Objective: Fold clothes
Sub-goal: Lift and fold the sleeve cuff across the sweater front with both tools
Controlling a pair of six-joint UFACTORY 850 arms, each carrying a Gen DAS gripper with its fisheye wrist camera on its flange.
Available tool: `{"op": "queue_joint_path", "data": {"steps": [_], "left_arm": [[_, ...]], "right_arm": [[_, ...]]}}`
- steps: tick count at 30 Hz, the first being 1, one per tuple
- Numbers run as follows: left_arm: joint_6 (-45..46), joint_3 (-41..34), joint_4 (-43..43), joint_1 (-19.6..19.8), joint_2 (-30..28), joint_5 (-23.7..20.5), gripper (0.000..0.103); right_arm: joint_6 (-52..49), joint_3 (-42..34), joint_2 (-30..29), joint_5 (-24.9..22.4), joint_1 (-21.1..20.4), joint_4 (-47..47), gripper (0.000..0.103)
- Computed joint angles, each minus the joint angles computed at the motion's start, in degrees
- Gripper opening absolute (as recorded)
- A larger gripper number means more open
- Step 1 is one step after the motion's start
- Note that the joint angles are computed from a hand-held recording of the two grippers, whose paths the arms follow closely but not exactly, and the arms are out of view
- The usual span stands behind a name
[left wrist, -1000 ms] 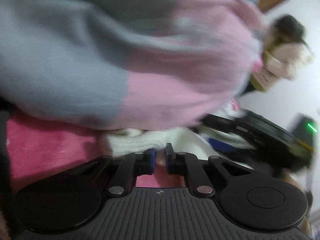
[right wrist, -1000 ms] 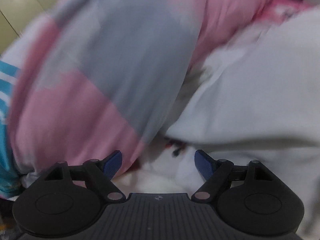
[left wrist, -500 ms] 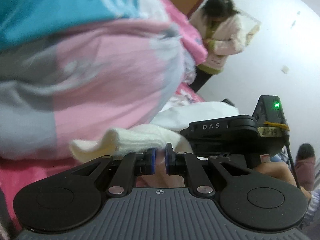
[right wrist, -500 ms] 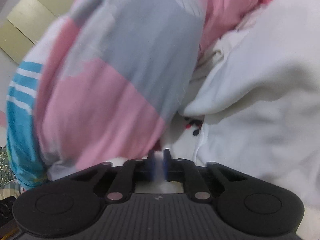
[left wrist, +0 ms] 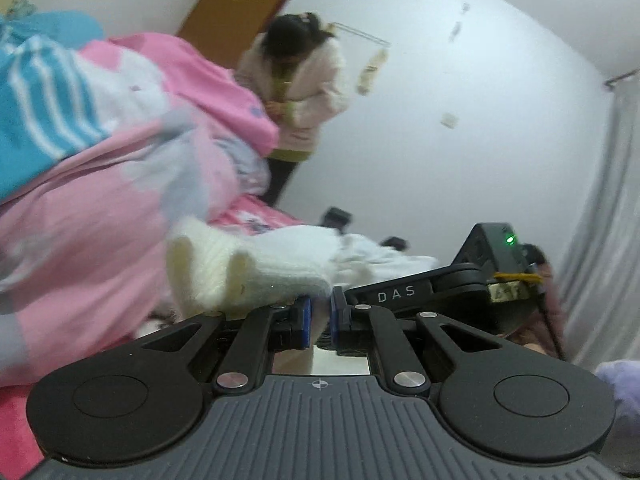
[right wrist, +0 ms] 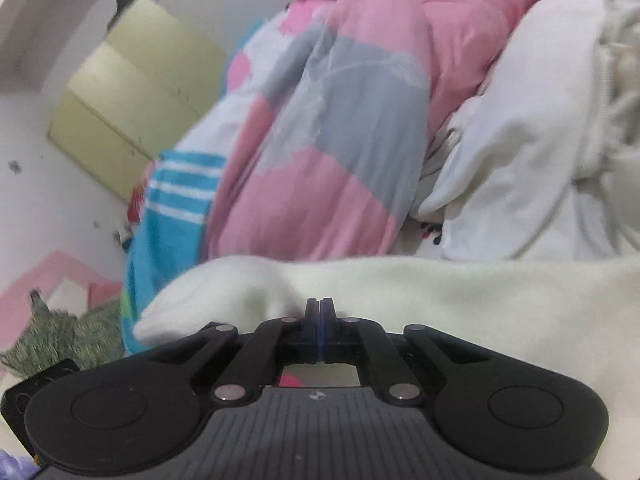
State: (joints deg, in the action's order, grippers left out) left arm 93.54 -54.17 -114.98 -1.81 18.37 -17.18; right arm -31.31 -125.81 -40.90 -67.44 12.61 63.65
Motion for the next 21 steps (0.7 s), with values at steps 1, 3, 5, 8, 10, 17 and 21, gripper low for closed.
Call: {"op": "queue_joint_path", "data": {"steps": [1, 3, 5, 8, 10, 17, 21], "left_arm": [[-0.57, -0.62, 1.51, -0.05, -0.57, -1.63, 0.007], [-2.49, -1.70, 5.53, 0.12, -1.27, -5.58, 0.007], [-5.24, -3.01, 11.15, -0.05, -1.35, -10.06, 0.007], [-7.60, -4.28, 18.36, -1.14, -1.22, -16.84, 0.007], [-10.10, -5.66, 23.53, -2.68, -1.98, -20.43, 0.007], [-19.95, -12.16, 42.08, -11.12, -8.74, -31.03, 0.007], [-28.07, -17.82, 58.57, -17.82, -14.70, -34.22, 0.011]], "right_arm": [[-1.30, 3.11, 1.91, 0.80, -0.53, 1.64, 0.002], [-5.20, 10.32, 6.75, 2.37, -1.75, 5.08, 0.002], [-8.74, 16.99, 11.60, 3.49, -3.11, 7.78, 0.002], [-13.64, 28.50, 20.42, 4.96, -6.00, 10.64, 0.002], [-14.86, 35.53, 26.11, 5.43, -8.42, 11.47, 0.002], [-8.98, 56.57, 43.36, 6.97, -17.99, 5.81, 0.002], [-0.20, 63.89, 50.26, 7.77, -23.01, -3.38, 0.015]]}}
